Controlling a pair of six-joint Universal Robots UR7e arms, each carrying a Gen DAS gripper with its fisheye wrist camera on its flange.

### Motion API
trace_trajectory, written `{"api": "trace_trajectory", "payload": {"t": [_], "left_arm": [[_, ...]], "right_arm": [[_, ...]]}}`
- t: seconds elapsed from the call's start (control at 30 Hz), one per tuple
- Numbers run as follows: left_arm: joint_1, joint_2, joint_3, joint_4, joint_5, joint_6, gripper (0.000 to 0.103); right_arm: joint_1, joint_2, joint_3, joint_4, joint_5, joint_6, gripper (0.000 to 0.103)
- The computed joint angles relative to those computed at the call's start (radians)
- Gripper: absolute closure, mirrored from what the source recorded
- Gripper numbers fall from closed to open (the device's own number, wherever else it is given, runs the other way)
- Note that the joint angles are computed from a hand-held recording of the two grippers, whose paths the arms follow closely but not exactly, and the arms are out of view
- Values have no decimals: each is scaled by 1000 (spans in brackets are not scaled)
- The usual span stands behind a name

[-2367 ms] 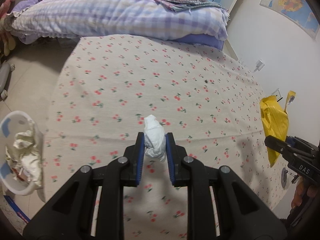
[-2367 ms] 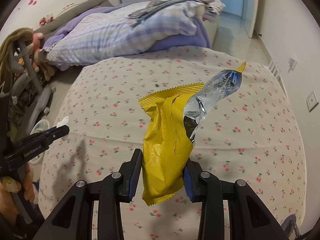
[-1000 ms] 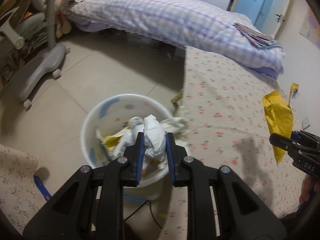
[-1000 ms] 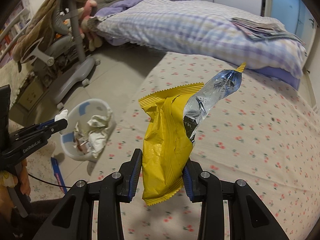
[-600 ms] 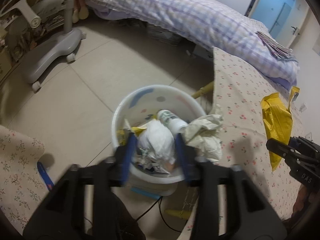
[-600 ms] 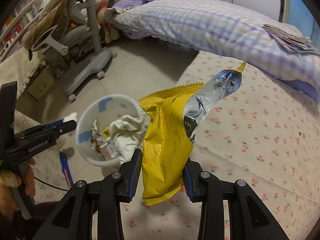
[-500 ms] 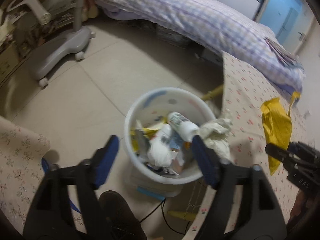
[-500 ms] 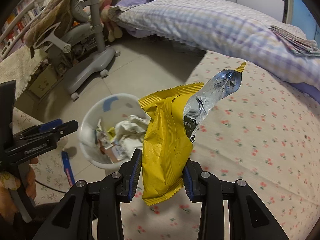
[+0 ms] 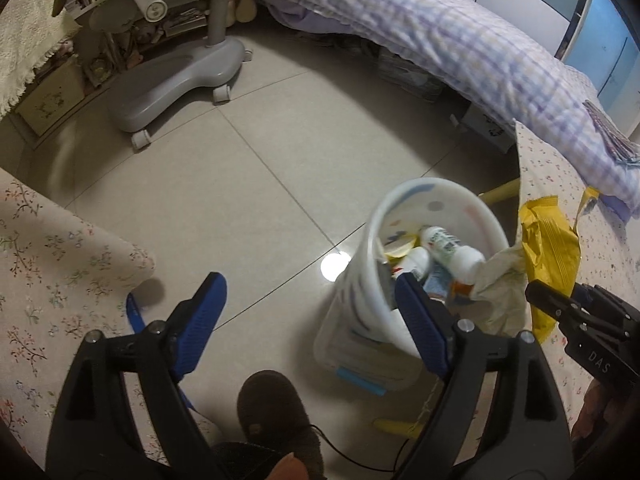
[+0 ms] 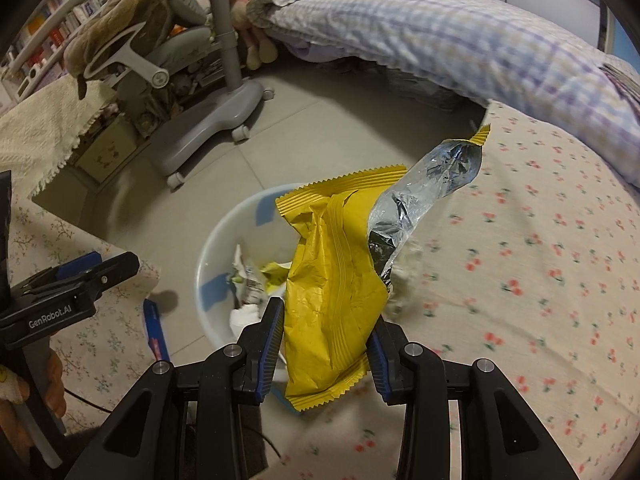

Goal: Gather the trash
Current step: 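Lower the yellow wrapper into the wastebasket and open the right tool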

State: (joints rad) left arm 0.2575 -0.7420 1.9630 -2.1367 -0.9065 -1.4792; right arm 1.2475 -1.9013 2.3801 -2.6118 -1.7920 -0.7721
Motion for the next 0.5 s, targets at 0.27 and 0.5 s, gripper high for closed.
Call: {"api": "trace_trajectory", "payload": {"t": [0.27,0.5], "left_arm": [[9,-29,29,3,-10,-9,17],[8,-36,35,-4,-13,-3,17]], "right_arm": [[-9,9,10,-31,76,15,34],[-24,-14,5,-34,90,17,33]]}}
